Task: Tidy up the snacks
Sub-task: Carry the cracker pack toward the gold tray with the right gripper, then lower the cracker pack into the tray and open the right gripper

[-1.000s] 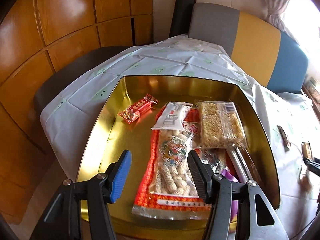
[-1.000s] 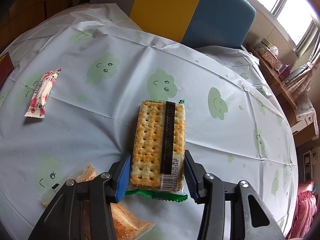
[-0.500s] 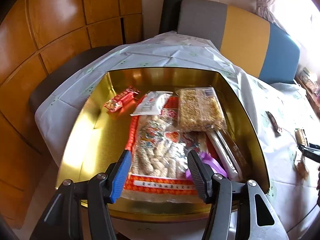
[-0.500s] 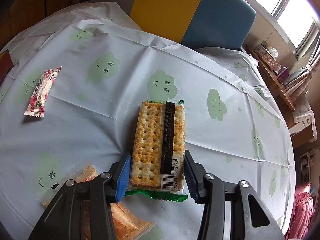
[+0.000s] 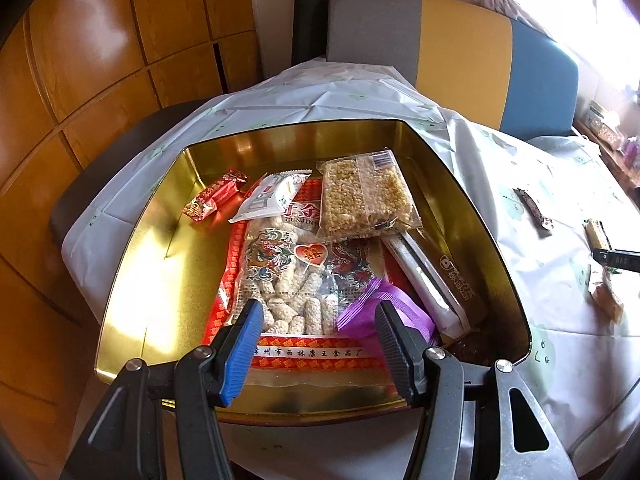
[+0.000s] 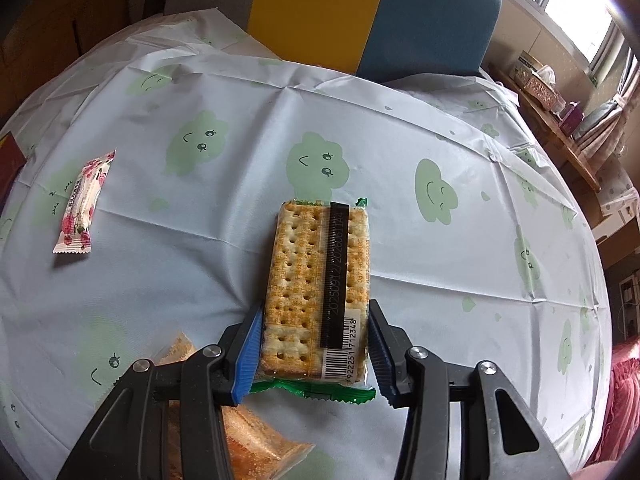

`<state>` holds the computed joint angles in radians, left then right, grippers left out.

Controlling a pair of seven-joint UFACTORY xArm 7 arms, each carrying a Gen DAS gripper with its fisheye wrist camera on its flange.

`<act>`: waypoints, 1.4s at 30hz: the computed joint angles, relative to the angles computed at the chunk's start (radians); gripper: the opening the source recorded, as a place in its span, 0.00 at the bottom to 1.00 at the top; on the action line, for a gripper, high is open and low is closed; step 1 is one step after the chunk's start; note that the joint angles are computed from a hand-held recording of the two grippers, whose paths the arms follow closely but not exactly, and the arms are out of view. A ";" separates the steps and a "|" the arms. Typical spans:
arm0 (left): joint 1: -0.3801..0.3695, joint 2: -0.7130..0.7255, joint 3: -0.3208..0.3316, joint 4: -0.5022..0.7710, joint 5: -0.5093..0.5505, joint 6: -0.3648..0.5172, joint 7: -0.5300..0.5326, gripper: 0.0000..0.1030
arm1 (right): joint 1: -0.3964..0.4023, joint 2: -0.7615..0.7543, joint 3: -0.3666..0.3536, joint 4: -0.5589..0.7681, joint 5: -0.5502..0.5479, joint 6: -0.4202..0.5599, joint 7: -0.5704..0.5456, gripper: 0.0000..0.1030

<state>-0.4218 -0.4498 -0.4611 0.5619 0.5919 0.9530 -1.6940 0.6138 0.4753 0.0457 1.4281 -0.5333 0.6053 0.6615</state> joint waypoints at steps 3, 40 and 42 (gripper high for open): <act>-0.008 -0.031 0.012 -0.025 -0.016 -0.015 0.005 0.57 | -0.012 -0.003 0.005 -0.007 0.022 -0.012 -0.007 0.47; 0.046 -0.452 -0.016 -0.276 -0.212 0.075 -0.015 0.57 | 0.223 0.297 0.280 0.548 0.446 -0.021 -0.454 0.48; 0.046 -0.456 -0.014 -0.283 -0.216 0.070 -0.012 0.57 | 0.262 0.371 0.276 0.657 0.478 0.046 -0.480 0.48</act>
<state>-0.3762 -0.9061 -0.4753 0.2790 0.3754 1.0226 -1.7063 0.8753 0.8466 0.3212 2.0854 -0.0552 0.6517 0.1816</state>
